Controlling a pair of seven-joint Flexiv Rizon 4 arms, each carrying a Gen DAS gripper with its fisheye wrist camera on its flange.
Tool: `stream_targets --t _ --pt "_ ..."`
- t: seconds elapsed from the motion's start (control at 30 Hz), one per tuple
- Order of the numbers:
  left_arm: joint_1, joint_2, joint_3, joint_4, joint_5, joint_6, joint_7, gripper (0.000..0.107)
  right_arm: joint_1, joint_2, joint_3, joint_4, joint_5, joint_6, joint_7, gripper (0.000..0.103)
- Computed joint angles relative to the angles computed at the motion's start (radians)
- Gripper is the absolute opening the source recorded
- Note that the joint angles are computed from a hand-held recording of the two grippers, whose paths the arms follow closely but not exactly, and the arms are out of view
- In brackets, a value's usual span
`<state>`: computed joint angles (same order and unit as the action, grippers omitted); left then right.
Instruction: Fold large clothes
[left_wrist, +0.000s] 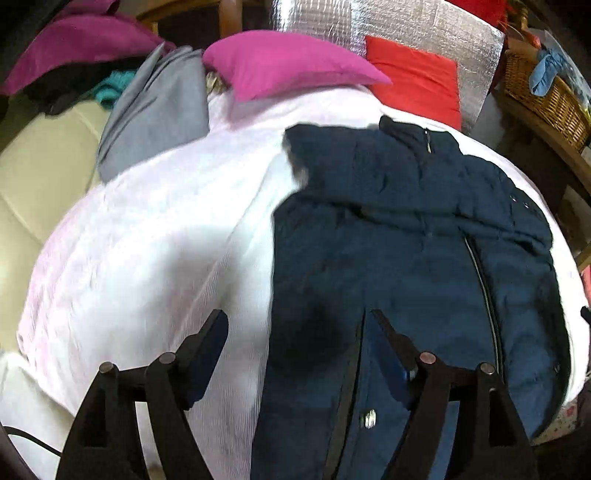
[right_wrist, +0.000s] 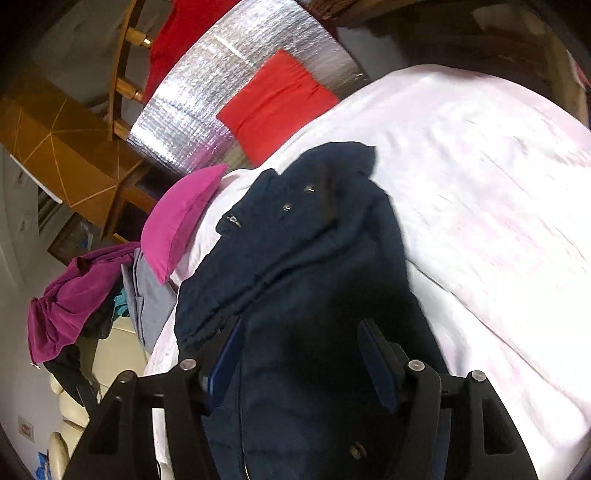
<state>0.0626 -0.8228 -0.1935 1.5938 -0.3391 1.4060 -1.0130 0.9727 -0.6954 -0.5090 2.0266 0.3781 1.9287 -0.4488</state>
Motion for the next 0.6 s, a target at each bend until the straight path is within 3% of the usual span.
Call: stream_targets --t 0.07,0.33,0.47,0.6 --pt "0.047 0.028 -0.043 0.064 -0.015 0.009 0.022 0.077 0.018 0.008 0.002 0.037 0.028 0.023 0.004 0.067" --pt "0.104 0.078 -0.064 0.202 -0.023 0.085 0.037 0.077 0.070 0.040 0.044 0.167 0.166 0.113 -0.003 0.067" --pt "0.161 0.084 -0.116 0.235 -0.027 0.104 0.050 0.078 -0.015 0.054 0.160 0.186 0.182 0.157 -0.019 0.067" --pt "0.178 0.087 -0.122 0.238 -0.058 0.035 0.039 0.080 -0.102 0.067 0.260 0.192 0.161 0.154 -0.038 0.067"
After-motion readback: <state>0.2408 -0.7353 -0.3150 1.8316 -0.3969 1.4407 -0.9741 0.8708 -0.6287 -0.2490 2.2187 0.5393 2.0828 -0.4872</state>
